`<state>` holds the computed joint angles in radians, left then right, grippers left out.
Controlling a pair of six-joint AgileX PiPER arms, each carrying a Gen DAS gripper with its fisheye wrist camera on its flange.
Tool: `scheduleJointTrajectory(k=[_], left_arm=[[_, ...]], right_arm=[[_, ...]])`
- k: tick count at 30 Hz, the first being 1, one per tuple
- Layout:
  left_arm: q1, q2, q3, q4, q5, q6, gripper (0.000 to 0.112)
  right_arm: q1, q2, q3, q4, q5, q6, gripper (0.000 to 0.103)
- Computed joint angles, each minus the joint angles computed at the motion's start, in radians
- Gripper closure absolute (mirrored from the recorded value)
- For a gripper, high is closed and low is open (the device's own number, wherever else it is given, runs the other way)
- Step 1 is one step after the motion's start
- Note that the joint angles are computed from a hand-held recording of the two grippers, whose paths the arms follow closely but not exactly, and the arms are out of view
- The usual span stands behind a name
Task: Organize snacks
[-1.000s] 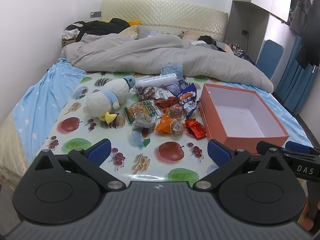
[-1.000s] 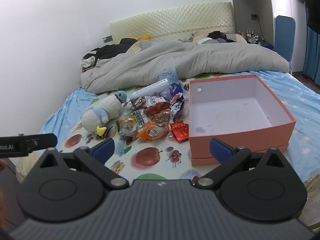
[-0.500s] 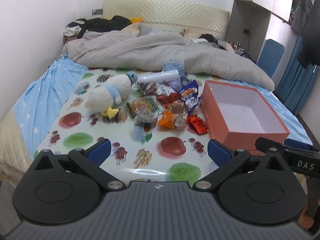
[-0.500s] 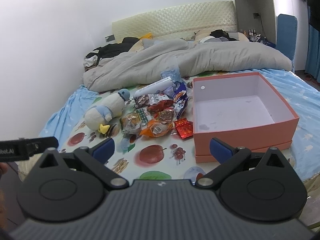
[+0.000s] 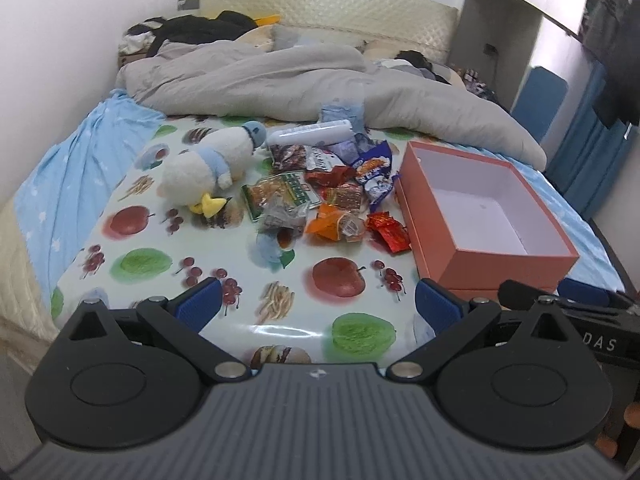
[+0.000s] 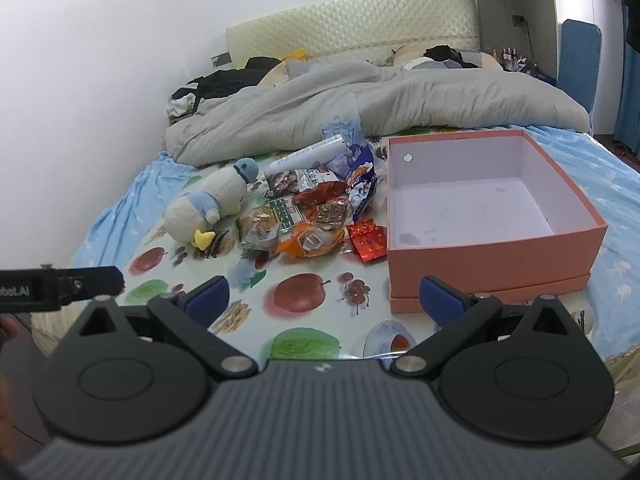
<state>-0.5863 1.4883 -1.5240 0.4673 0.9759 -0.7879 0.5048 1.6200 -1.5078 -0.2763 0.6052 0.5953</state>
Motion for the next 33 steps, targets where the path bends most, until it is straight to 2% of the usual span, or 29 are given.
scheduleJointTrajectory(k=[6, 10, 14, 17, 20, 26, 33], left_arm=[[0.022, 0.024, -0.008, -0.016, -0.007, -0.013, 0.009], [0.057, 0.026, -0.008, -0.042, -0.018, 0.020, 0.009], [0.095, 0.042, -0.018, -0.081, -0.034, 0.068, 0.009], [0.147, 0.082, -0.045, -0.156, -0.043, 0.130, 0.009], [0.180, 0.118, -0.059, -0.203, -0.070, 0.176, 0.009], [0.255, 0.176, -0.068, -0.301, -0.184, 0.283, 0.010], [0.326, 0.285, -0.168, -0.381, -0.211, 0.406, 0.010]], right_arm=[[-0.040, 0.015, -0.007, 0.088, -0.043, -0.085, 0.000], [-0.047, 0.056, -0.056, 0.129, -0.030, -0.136, 0.000], [-0.040, 0.095, -0.094, 0.114, -0.027, -0.113, 0.000], [-0.045, 0.132, -0.131, 0.156, -0.014, -0.154, 0.011], [-0.051, 0.186, -0.191, 0.211, 0.022, -0.222, 0.031], [-0.036, 0.276, -0.298, 0.227, 0.054, -0.267, 0.032], [-0.035, 0.441, -0.531, 0.243, 0.167, -0.314, 0.034]])
